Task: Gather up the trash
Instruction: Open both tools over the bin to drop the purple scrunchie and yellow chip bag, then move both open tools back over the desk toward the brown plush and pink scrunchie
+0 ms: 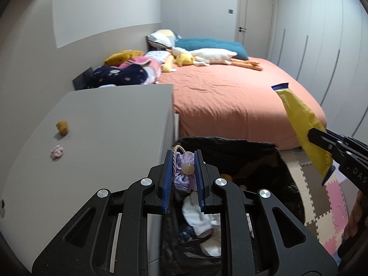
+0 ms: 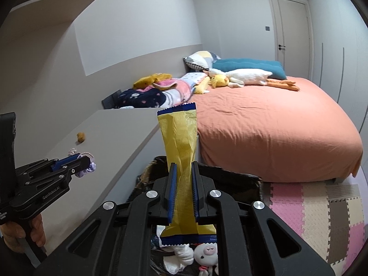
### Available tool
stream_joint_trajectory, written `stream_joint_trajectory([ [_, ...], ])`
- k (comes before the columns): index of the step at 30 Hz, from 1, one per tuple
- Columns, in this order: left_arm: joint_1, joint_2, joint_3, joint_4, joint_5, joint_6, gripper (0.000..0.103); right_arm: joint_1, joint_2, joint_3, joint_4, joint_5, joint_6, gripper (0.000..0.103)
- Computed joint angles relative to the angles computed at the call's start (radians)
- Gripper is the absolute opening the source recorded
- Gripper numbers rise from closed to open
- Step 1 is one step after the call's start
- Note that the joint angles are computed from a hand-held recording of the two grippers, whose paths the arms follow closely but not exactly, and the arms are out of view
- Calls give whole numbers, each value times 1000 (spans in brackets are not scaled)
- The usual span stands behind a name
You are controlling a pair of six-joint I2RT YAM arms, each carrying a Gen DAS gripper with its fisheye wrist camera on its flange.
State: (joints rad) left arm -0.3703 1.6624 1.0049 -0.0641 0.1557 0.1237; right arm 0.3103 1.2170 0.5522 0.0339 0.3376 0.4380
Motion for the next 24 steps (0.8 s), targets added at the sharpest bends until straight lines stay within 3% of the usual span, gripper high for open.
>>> stream_joint_trajectory([
  [7,-66,24,32,-40,15,11,20,-49,-46,-26,-28,-3,-1,13],
  [8,-71,32,44,-60,31,14,21,-50,-44,-24,-30,3,3,21],
  [9,-72,45,64,-84,48,22,36,-56,-51,-26,-34,9,11,33],
  [10,-79,51,74,-98,50,21,53,-62,-64,-34,-29,17,25,65],
  [11,-88,48,67,-85,34,14,94,-65,-83,-47,-19,29,35,79],
  [13,-102,23,17,-3,-10,15,97,-67,-112,-60,-16,65,41,80],
  [24,-113,44,20,-13,-48,43,97,-123,-107,-75,-4,23,40,80],
])
